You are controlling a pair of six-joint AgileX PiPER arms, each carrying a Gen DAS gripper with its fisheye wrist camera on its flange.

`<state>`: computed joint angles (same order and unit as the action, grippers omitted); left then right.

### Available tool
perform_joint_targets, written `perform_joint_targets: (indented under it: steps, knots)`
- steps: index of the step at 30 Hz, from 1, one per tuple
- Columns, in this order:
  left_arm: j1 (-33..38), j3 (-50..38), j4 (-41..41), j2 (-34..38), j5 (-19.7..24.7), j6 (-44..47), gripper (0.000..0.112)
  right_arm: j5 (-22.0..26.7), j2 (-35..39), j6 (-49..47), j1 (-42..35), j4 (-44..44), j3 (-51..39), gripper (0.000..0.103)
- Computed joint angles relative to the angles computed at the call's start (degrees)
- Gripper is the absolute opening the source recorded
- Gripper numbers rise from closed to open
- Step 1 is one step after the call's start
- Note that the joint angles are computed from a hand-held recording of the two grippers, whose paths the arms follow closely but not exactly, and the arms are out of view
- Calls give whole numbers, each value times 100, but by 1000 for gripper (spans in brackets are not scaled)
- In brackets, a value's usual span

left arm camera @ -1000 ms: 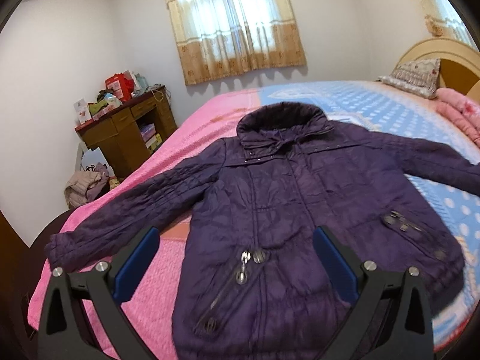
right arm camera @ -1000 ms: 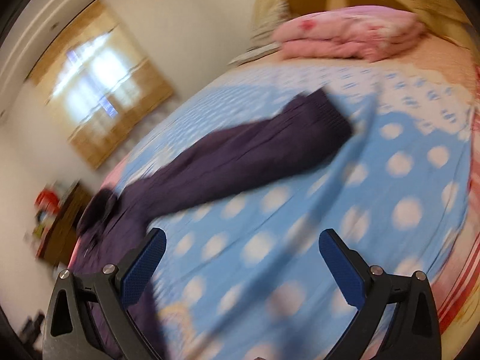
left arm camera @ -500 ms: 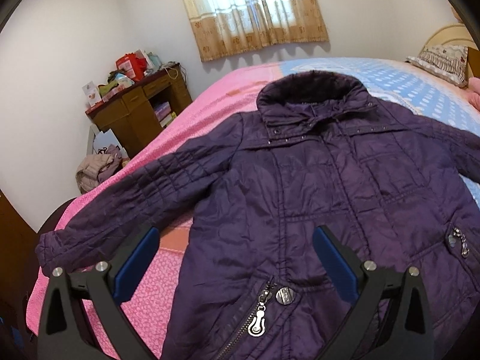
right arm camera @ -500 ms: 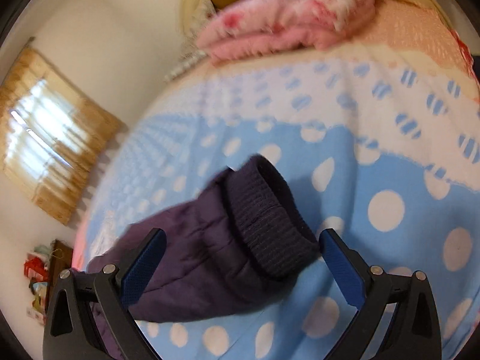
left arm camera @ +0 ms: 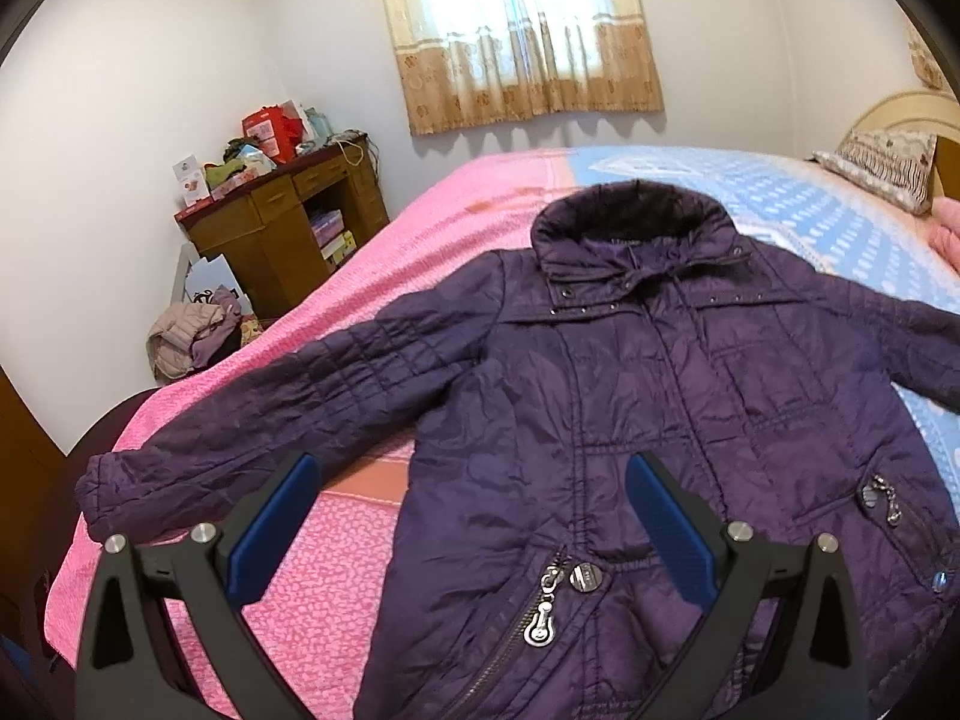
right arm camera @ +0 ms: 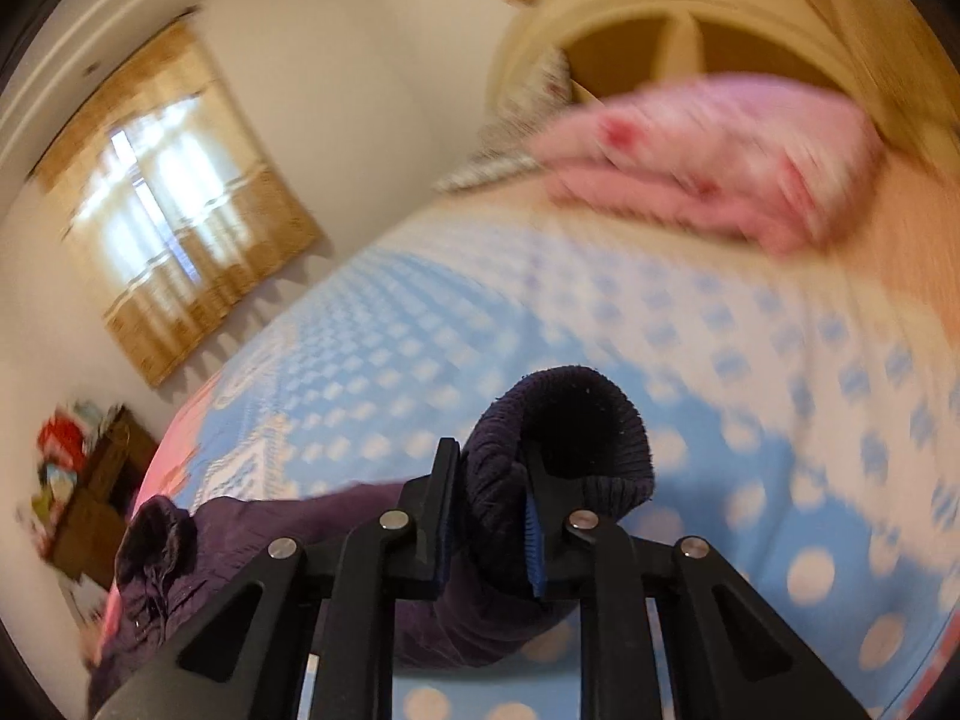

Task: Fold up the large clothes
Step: 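Grasp the purple jacket's sleeve cuff with the right gripper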

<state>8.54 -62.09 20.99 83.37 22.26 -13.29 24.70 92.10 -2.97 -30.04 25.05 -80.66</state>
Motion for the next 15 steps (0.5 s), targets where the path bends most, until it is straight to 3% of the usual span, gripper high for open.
perform_joint_targets:
  steps: [7,11,15]
  knots:
    - [317,22,-839,-30,-92,800,103,649,325,1341,1741,-2790,-2134,15]
    - [466,41,-1110,-6,-147,1073,103,1385,933,1236,3180,-3846,-3621,14]
    - [683,33,-1354,27,-175,1350,103,2180,2053,417,4620,-4174,-5373,13]
